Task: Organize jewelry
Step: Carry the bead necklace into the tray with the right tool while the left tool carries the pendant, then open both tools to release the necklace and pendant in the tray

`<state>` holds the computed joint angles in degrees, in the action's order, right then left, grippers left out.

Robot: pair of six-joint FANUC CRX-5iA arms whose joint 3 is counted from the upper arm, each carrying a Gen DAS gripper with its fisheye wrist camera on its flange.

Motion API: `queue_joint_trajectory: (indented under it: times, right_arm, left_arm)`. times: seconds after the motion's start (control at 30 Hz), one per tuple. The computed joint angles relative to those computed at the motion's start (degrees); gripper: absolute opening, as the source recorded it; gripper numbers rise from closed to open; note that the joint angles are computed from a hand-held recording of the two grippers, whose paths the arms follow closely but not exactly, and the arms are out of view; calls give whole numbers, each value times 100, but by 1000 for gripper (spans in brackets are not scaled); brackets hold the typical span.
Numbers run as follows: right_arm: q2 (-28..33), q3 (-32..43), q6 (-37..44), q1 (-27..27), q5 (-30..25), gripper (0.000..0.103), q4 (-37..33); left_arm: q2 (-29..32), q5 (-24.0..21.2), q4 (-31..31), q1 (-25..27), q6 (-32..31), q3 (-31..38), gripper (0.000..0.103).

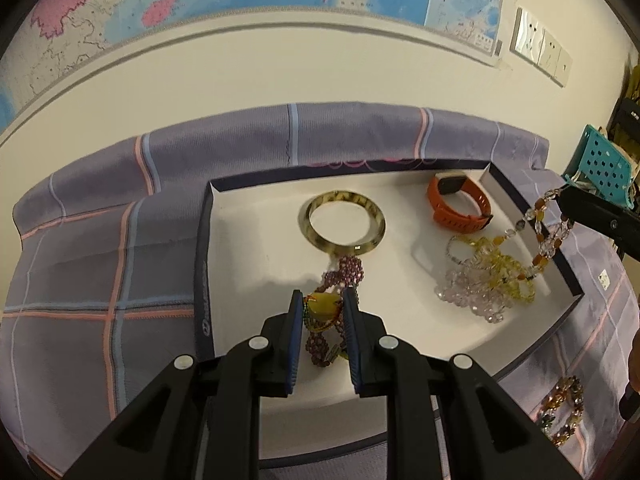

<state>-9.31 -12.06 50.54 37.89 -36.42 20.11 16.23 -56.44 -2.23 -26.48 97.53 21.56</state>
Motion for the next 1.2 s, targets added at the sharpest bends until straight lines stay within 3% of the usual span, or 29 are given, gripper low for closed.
queue_joint_trajectory:
  times: [0.5,0.73,0.87,0.93,1.0,1.1,1.2]
  right_arm:
    - [249,118,165,-109,-303,11,-399]
    - [341,161,179,-117,-425,13,-508]
    - [307,101,26,-81,-404,19,-408]
    - [287,86,-21,-59,-412,24,-357]
    - [218,-7,-160,-15,-359,38,-199]
    - [78,-152,-346,69,-327,41,26]
    - [-133,-338,-544,173,-294,54,214]
  left_arm:
    - [42,-92,59,10,-74,-44,22]
    - [-149,74,4,-35,-68,-224,32]
    - [-332,196,-82,-78,-45,-367,37]
    - [-408,222,-132,-96,-12,-413,46]
    - [-554,333,-210,-121,48,-539,54]
    - [-780,476,-318,-148,149,-732,73]
    - [-1020,617,-431,-182,178,-941,82]
